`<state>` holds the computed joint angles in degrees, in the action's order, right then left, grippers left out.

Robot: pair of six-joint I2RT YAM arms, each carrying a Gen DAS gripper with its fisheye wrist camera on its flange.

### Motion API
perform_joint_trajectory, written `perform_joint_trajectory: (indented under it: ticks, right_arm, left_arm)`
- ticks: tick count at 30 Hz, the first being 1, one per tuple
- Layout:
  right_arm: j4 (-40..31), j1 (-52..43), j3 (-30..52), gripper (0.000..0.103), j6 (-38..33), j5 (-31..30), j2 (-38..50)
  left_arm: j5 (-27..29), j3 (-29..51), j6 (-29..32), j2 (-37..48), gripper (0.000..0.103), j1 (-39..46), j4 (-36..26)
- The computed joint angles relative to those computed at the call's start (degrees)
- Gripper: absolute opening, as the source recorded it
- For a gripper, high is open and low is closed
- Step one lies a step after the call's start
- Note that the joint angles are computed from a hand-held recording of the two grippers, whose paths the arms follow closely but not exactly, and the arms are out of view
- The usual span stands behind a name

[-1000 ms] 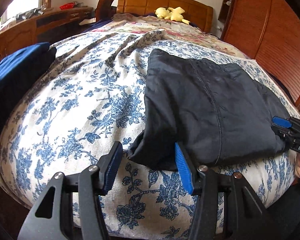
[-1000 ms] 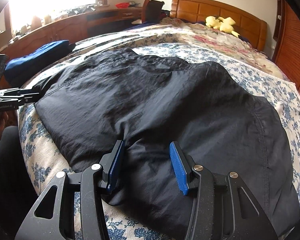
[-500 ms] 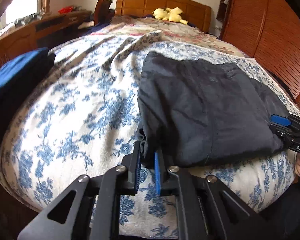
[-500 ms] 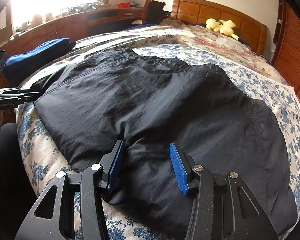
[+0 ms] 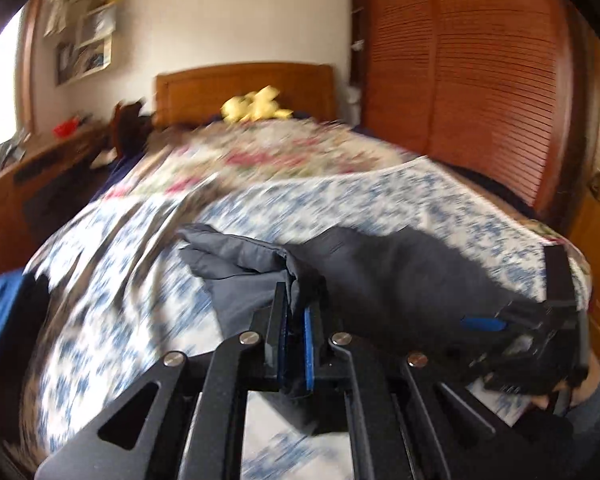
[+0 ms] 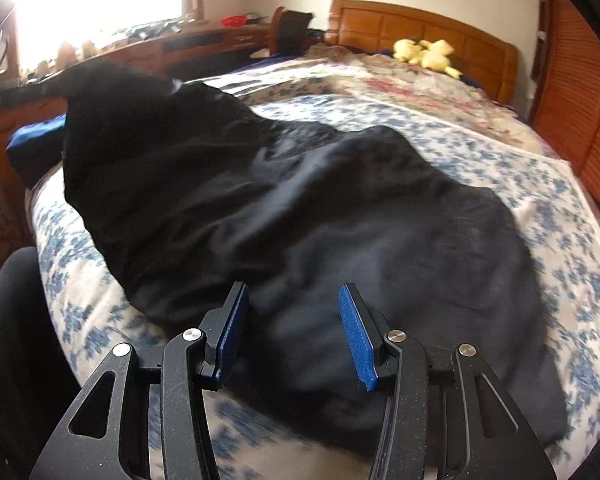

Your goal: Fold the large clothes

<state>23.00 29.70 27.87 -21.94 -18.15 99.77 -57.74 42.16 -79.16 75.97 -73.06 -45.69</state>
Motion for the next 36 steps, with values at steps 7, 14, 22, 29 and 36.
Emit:
perform_joint_trajectory:
  ticks: [7, 14, 22, 29, 36]
  right_arm:
    - [-2.22, -12.6, -0.64, 0.047, -4.38, -4.4, -1.91]
    - [-4.97, -22.58, 0.42, 0.047, -8.29, -8.09, -1.58]
    - [-7.17, -24.58, 0.78, 0.047, -9.68, -10.43, -3.0]
    - [-7.55, -22.95, -1.0, 0.047, -7.25, -10.32, -7.0]
    - [-6.93, -18.36, -2.42, 0.047, -4.7, -9.61, -9.82]
  left_arm:
    - [8.24, 14.46, 32.43, 14.51, 0.002, 9.08, 25.58]
    - [16.11, 24.62, 39.33, 28.26, 0.003, 12.53, 30.34]
    - [15.09, 22.3, 34.46, 27.44, 0.008, 9.64, 28.84]
    - [10.44, 16.55, 30.35, 20.15, 0.019, 5.44, 26.56]
    - [6.05, 8.48, 21.35, 13.11, 0.023, 1.45, 20.79]
